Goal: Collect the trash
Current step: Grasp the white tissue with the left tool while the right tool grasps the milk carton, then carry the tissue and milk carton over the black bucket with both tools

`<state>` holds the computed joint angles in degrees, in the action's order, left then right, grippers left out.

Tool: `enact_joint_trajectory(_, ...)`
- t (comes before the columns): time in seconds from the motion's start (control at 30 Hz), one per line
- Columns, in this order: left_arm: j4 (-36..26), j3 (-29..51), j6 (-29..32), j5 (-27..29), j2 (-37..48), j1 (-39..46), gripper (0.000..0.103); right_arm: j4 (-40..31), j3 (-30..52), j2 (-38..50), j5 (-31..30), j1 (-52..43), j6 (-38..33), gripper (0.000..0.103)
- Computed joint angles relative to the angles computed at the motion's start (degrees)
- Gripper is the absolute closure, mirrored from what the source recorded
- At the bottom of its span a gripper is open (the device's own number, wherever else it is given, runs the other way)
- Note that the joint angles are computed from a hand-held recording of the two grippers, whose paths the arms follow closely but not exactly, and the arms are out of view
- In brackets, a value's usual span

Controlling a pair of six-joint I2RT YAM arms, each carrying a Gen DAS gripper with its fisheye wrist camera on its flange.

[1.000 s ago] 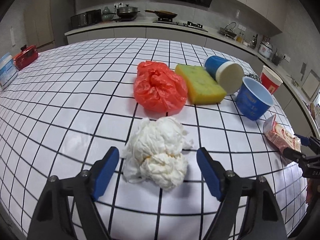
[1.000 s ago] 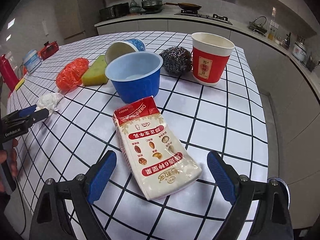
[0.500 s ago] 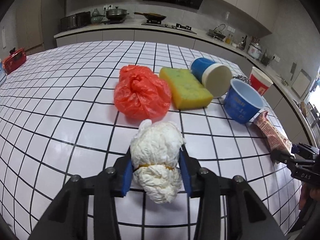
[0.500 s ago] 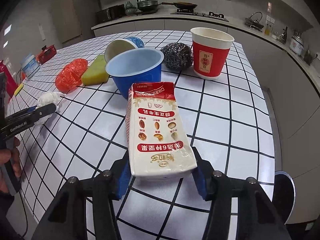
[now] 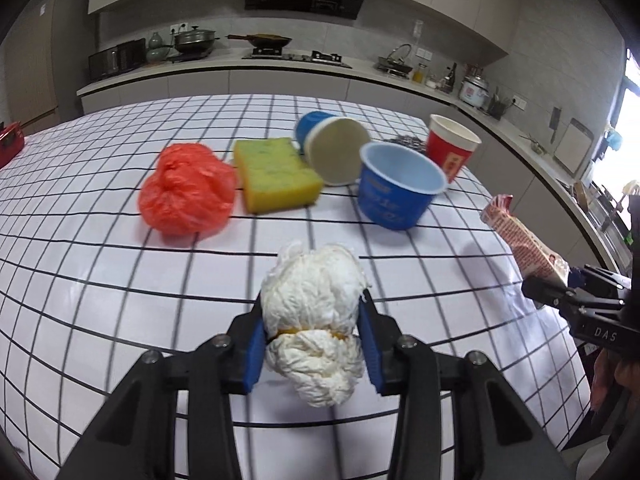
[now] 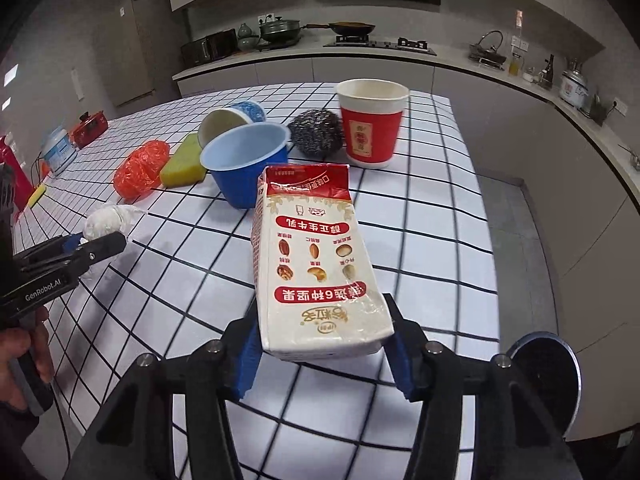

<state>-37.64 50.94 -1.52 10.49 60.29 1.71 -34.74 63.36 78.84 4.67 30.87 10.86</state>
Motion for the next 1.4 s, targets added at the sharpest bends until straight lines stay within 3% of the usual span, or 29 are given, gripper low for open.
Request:
enact_joint_trajectory(0.3, 0.7, 1.9, -8.3, -8.6, 0.5, -16.0, 0.061, -3.5, -6.1, -11.2, -3.8, -10.1, -4.3, 0.047)
enact_joint_trajectory(0.73, -0.1, 7.4, -22.3, -24.0, 6.9, -38.7, 0.061, -9.9, -8.6, -18.9, -20.7, -36.5, -21.8, 0.047)
enact_joint_trajectory(1.07, 0.2, 15.5, -29.1, -31.0, 17.6, -51.3, 0.061, -16.1, -5.7, -15.0, -34.6, -61.9, -40.4, 0.047)
enact_joint_trajectory(1.4, 0.2, 33.4, -34.1, -33.5, 37.4, -63.3, 0.061, -21.3, 1.5, 1.1, -41.5, -84.2, -62.3, 0.047)
